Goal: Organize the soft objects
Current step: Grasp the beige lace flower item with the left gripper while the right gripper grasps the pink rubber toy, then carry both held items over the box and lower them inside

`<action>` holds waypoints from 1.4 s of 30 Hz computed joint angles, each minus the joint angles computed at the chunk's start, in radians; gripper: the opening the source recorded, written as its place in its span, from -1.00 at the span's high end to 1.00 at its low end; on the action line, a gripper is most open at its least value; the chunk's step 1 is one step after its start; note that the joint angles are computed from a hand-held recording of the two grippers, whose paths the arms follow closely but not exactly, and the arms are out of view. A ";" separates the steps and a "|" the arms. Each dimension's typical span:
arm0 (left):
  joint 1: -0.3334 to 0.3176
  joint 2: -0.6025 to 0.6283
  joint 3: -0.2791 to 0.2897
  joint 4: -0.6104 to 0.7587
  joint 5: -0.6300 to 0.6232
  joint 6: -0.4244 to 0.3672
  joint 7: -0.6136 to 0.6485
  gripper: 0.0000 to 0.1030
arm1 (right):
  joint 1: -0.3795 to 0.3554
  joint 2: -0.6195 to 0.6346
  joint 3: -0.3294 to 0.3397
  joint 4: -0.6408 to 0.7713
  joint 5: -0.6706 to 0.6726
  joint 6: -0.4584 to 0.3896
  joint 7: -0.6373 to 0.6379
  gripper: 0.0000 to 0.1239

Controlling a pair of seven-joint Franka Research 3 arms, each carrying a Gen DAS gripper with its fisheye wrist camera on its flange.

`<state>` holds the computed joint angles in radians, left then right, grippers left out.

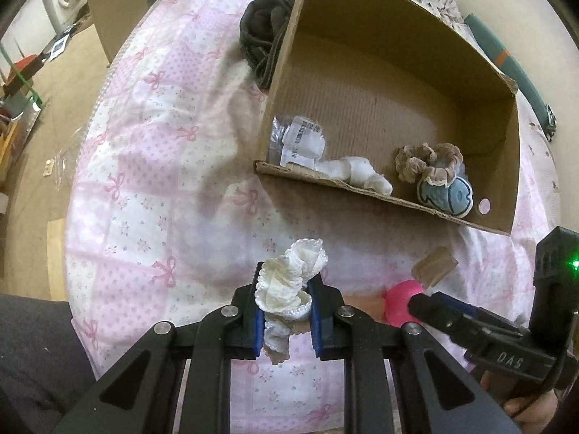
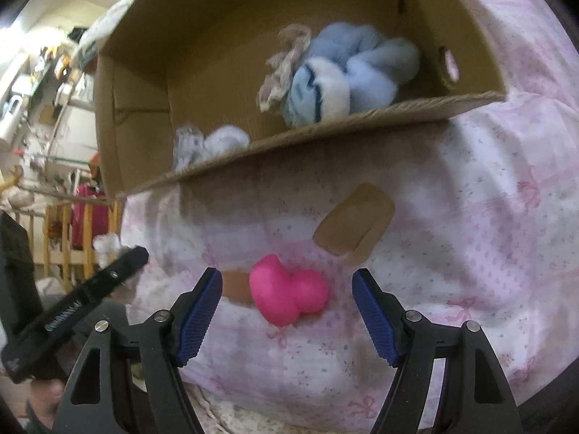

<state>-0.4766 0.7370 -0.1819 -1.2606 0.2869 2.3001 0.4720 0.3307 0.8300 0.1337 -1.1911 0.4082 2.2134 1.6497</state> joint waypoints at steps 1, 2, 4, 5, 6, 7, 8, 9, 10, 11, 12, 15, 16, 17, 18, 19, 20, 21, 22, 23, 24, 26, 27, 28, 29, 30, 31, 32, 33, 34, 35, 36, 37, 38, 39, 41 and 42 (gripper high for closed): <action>0.000 0.010 -0.002 0.014 -0.001 -0.005 0.007 0.66 | -0.001 0.008 0.007 0.010 0.001 -0.010 -0.012 -0.28; -0.005 0.021 0.001 0.029 0.002 -0.010 0.009 0.66 | 0.001 0.010 0.008 0.012 0.001 -0.012 -0.019 -0.28; -0.018 0.049 0.009 0.065 0.014 -0.023 0.015 0.66 | 0.012 0.014 0.003 0.017 -0.013 -0.016 -0.028 -0.28; -0.026 0.054 0.014 0.076 0.023 -0.032 0.018 0.66 | 0.024 0.018 -0.007 0.025 -0.032 -0.023 -0.025 -0.28; -0.028 0.055 0.017 0.077 0.028 -0.032 0.018 0.66 | 0.031 0.022 -0.014 0.031 -0.044 -0.026 -0.020 -0.25; -0.032 0.053 0.020 0.076 0.033 -0.034 0.018 0.66 | 0.036 0.022 -0.017 0.029 -0.052 -0.019 -0.018 -0.08; -0.037 0.055 0.025 0.082 0.042 -0.041 0.018 0.66 | 0.037 0.026 -0.016 0.035 -0.055 -0.018 -0.019 0.10; -0.041 0.057 0.029 0.087 0.049 -0.047 0.016 0.66 | 0.036 0.031 -0.013 0.044 -0.056 -0.023 -0.022 0.13; -0.044 0.061 0.032 0.094 0.055 -0.053 0.015 0.66 | 0.032 0.035 -0.008 0.050 -0.052 -0.028 -0.030 0.14; -0.045 0.068 0.033 0.103 0.057 -0.058 0.014 0.66 | 0.033 0.039 -0.007 0.055 -0.052 -0.032 -0.032 0.14; -0.045 0.071 0.034 0.107 0.058 -0.062 0.012 0.66 | 0.037 0.042 -0.010 0.060 -0.059 -0.040 -0.028 0.14; -0.045 0.071 0.036 0.107 0.063 -0.066 0.006 0.66 | 0.048 0.035 -0.020 0.054 -0.082 -0.051 -0.033 0.19; -0.046 0.067 0.038 0.101 0.066 -0.063 0.002 0.66 | 0.050 0.022 -0.021 0.035 -0.088 -0.036 -0.044 0.20; -0.048 0.061 0.041 0.094 0.074 -0.059 -0.004 0.66 | 0.051 0.008 -0.018 0.016 -0.088 -0.013 -0.059 0.21; -0.049 0.054 0.043 0.085 0.079 -0.056 -0.007 0.66 | 0.043 -0.004 -0.011 -0.003 -0.078 0.006 -0.072 0.21; -0.051 0.048 0.045 0.078 0.087 -0.056 -0.011 0.66 | 0.038 -0.014 -0.004 -0.016 -0.066 0.022 -0.083 0.21; -0.052 0.042 0.046 0.070 0.093 -0.055 -0.014 0.66 | 0.038 -0.025 -0.005 -0.030 -0.063 0.036 -0.087 0.21; -0.051 0.036 0.046 0.062 0.097 -0.054 -0.016 0.66 | 0.038 -0.033 -0.006 -0.041 -0.061 0.044 -0.090 0.21; -0.051 0.031 0.046 0.056 0.101 -0.055 -0.019 0.66 | 0.036 -0.038 -0.006 -0.048 -0.058 0.045 -0.090 0.21; -0.051 0.025 0.045 0.047 0.104 -0.055 -0.023 0.66 | 0.036 -0.047 -0.006 -0.060 -0.054 0.052 -0.087 0.21; -0.051 0.021 0.044 0.041 0.107 -0.056 -0.027 0.66 | 0.034 -0.056 -0.005 -0.074 -0.049 0.061 -0.090 0.21; -0.056 0.000 0.048 0.012 0.121 -0.048 -0.050 0.66 | 0.030 -0.084 0.000 -0.109 -0.040 0.096 -0.109 0.21; -0.060 -0.008 0.051 0.003 0.130 -0.048 -0.061 0.66 | 0.027 -0.100 0.004 -0.128 -0.033 0.116 -0.121 0.21; -0.063 -0.024 0.054 -0.017 0.141 -0.040 -0.080 0.66 | 0.022 -0.115 0.007 -0.148 -0.024 0.131 -0.131 0.21; -0.061 -0.040 0.051 -0.036 0.144 -0.027 -0.092 0.66 | 0.018 -0.130 0.011 -0.166 -0.013 0.147 -0.139 0.21; -0.058 -0.053 0.048 -0.048 0.147 -0.020 -0.101 0.66 | 0.011 -0.146 0.018 -0.186 0.003 0.168 -0.151 0.21; -0.056 -0.070 0.046 -0.064 0.153 -0.007 -0.112 0.66 | 0.002 -0.166 0.025 -0.208 0.020 0.187 -0.166 0.21; -0.055 -0.085 0.047 -0.068 0.164 0.000 -0.115 0.66 | -0.007 -0.185 0.033 -0.225 0.041 0.208 -0.183 0.21; -0.058 -0.092 0.049 -0.062 0.178 0.001 -0.114 0.66 | -0.017 -0.202 0.040 -0.237 0.062 0.224 -0.199 0.21; -0.062 -0.097 0.053 -0.050 0.197 -0.005 -0.109 0.66 | -0.027 -0.221 0.045 -0.248 0.084 0.244 -0.213 0.21; -0.065 -0.098 0.056 -0.030 0.214 -0.010 -0.099 0.66 | -0.041 -0.239 0.053 -0.255 0.110 0.265 -0.236 0.21; -0.066 -0.096 0.059 -0.010 0.229 -0.011 -0.088 0.66 | -0.046 -0.253 0.054 -0.259 0.123 0.283 -0.252 0.21; -0.066 -0.088 0.060 0.016 0.238 -0.017 -0.074 0.66 | -0.046 -0.260 0.049 -0.253 0.128 0.296 -0.258 0.21; -0.066 -0.080 0.061 0.040 0.242 -0.023 -0.062 0.66 | -0.052 -0.267 0.049 -0.245 0.139 0.306 -0.267 0.21; -0.063 -0.065 0.061 0.075 0.243 -0.029 -0.045 0.66 | -0.056 -0.270 0.050 -0.234 0.149 0.312 -0.274 0.21; -0.060 -0.031 0.063 0.142 0.237 -0.045 -0.010 0.66 | -0.053 -0.264 0.040 -0.202 0.148 0.330 -0.277 0.21; -0.062 -0.008 0.066 0.184 0.233 -0.064 0.008 0.66 | -0.056 -0.256 0.040 -0.182 0.151 0.335 -0.280 0.21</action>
<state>-0.5388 0.7289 -0.1159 -1.0771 0.5201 2.2357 0.4799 0.2751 0.5741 0.1742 -1.3728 0.5593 2.5487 1.3695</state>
